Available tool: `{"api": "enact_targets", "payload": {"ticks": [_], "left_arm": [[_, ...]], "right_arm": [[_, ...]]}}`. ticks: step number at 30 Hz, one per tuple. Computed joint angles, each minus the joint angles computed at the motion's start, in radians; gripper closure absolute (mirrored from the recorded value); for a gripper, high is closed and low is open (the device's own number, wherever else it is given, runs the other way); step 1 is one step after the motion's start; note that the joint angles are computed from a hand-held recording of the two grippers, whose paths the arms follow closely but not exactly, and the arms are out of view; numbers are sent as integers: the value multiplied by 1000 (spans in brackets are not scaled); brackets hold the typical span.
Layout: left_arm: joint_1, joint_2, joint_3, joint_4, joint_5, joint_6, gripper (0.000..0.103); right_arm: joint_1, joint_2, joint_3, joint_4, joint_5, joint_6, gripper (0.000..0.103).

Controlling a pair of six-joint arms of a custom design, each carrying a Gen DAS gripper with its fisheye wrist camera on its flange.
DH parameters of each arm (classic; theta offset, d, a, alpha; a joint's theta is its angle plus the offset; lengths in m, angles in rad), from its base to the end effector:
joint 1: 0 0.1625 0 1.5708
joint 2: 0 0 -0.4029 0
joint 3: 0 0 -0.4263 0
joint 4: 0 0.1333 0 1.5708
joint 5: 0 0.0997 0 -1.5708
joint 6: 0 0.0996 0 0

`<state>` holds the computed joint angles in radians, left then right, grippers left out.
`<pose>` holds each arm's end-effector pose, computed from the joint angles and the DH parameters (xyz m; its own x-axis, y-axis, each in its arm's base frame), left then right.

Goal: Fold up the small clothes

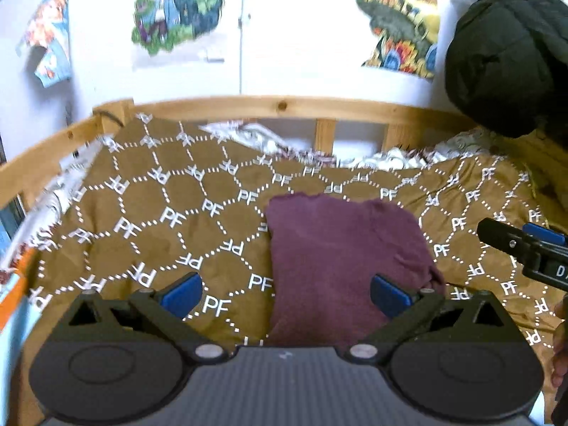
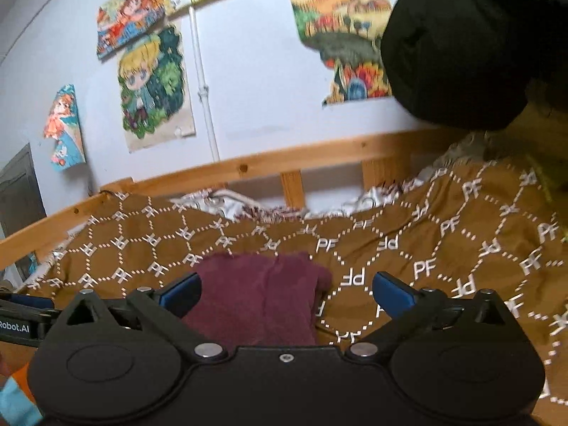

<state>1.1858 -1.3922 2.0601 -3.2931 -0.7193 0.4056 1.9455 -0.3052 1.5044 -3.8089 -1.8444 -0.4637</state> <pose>0.0005 -0.5532 0.3493 -0.7137 -0.1492 -0.6844 0.5083 0.5621 -0.6525 0.3451 -0.5867 -0.0763 -0.7946 -0.3324 0.5080 -0.6049 0.3615 -0.7095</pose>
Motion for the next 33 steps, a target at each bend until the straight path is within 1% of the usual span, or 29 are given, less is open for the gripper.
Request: {"api": "enact_targets", "payload": {"ticks": [2, 5, 6, 8, 10, 11, 12, 16, 20, 23, 27, 29, 31, 33], "left_arm": [[-16, -28, 32, -13, 5, -7, 0], [-43, -82, 90, -19, 25, -46, 0], [-50, -99, 106, -25, 30, -52, 0], [-68, -128, 144, -74, 43, -32, 0], [-92, -133, 172, -138, 91, 1, 0], [-102, -138, 184, -152, 114, 6, 0], [-109, -149, 198, -157, 122, 4, 0], [-119, -192, 261, -189, 107, 8, 0], [-108, -216, 289, -140, 109, -34, 0], [-92, -213, 296, -128, 108, -58, 0], [-73, -202, 308, -125, 100, -78, 0], [-73, -177, 317, -173, 115, -46, 0], [-74, -130, 322, -270, 123, 24, 0], [-75, -100, 325, -302, 112, 63, 0]], "right_arm": [[17, -21, 42, -39, -12, -6, 1], [44, -46, 100, -97, -41, -24, 1], [53, -49, 114, -118, -56, -38, 1], [78, -46, 134, -173, -96, -79, 1], [98, -47, 162, -232, -107, -108, 1], [106, -48, 175, -258, -107, -109, 1], [115, -52, 191, -276, -109, -105, 1], [147, -64, 255, -328, -133, -94, 1], [163, -48, 284, -376, -172, -119, 1], [168, -45, 303, -366, -215, -107, 1], [154, -29, 321, -394, -235, -109, 1], [142, -21, 325, -406, -238, -104, 1], [126, -18, 337, -411, -226, -90, 1], [113, -21, 347, -393, -214, -68, 1]]}}
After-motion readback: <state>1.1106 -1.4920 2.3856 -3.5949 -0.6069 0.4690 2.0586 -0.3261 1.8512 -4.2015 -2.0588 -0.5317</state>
